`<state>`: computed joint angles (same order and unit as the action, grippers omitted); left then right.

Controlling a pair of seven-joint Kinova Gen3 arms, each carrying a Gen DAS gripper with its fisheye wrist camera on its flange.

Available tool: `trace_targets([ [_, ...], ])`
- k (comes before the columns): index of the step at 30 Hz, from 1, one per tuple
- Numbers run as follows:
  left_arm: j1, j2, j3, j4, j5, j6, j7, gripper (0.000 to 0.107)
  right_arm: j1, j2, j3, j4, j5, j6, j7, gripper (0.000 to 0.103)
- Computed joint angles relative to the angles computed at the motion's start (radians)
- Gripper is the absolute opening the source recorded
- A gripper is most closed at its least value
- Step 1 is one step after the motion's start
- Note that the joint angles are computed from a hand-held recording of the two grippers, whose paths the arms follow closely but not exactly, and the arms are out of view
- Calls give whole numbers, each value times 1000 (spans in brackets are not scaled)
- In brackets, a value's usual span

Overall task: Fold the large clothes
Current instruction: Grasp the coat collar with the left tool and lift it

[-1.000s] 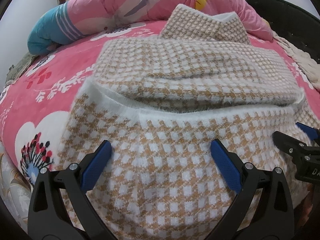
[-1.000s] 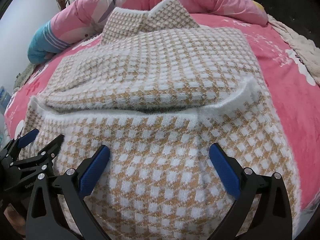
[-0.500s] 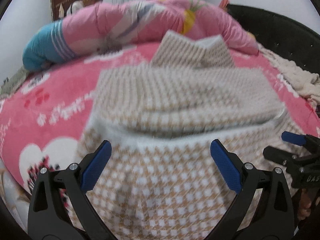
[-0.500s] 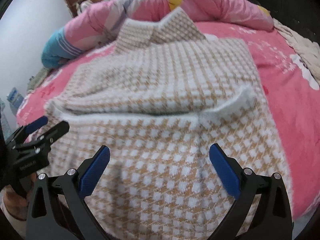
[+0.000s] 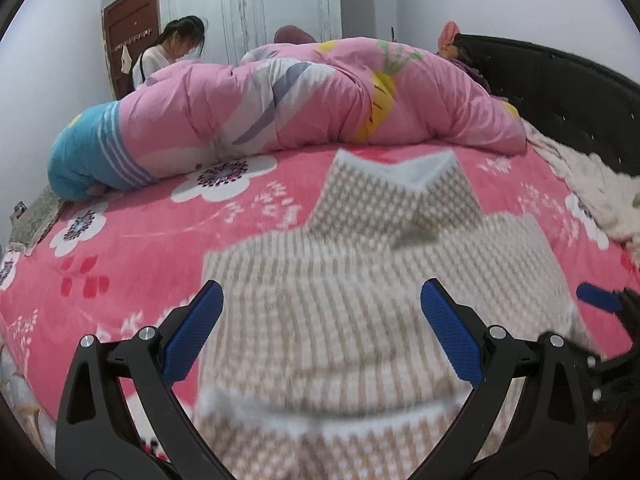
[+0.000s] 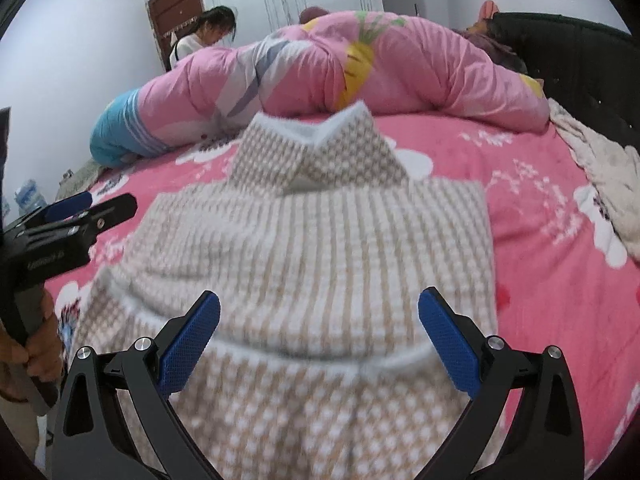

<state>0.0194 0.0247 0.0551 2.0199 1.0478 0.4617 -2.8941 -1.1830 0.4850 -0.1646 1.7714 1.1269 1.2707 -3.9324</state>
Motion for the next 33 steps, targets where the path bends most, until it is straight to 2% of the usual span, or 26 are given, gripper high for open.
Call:
trace_targets([
  [6,278,184,-250,-263,-128,114,244,96,68,-17,18,2,19,-70,49,97],
  [9,410,277,-380,-402,-133,190,366,96,92,-16,27,25,47,-116,23,97],
  [14,474,434,-430,-633,-161,308,569,96,128,-19,27,77,90,-198,-44,97],
  [18,600,574,-599,-819,-186,394,732,96,153,-21,27,113,113,-253,-92,97],
  [21,626,672,-711,-958,-149,510,854,94,164,-20,26,134,138,-282,-124,97],
  [22,613,696,-716,-1004,-145,549,895,92,166,-17,24,134,140,-283,-126,97],
  [24,577,726,-677,-1076,-186,598,969,65,168,-12,23,134,143,-283,-126,97],
  [25,555,735,-643,-1102,-217,622,996,61,167,-8,23,133,145,-281,-124,97],
  [26,526,739,-596,-1109,-232,642,1012,53,167,-7,24,136,149,-283,-124,97],
  [28,503,710,-541,-1068,-257,632,996,45,163,-7,23,145,162,-284,-140,97],
  [30,518,662,-521,-988,-285,569,932,33,163,-13,20,160,178,-289,-165,97],
  [33,522,590,-494,-879,-299,514,824,26,159,-23,10,185,198,-289,-212,97],
])
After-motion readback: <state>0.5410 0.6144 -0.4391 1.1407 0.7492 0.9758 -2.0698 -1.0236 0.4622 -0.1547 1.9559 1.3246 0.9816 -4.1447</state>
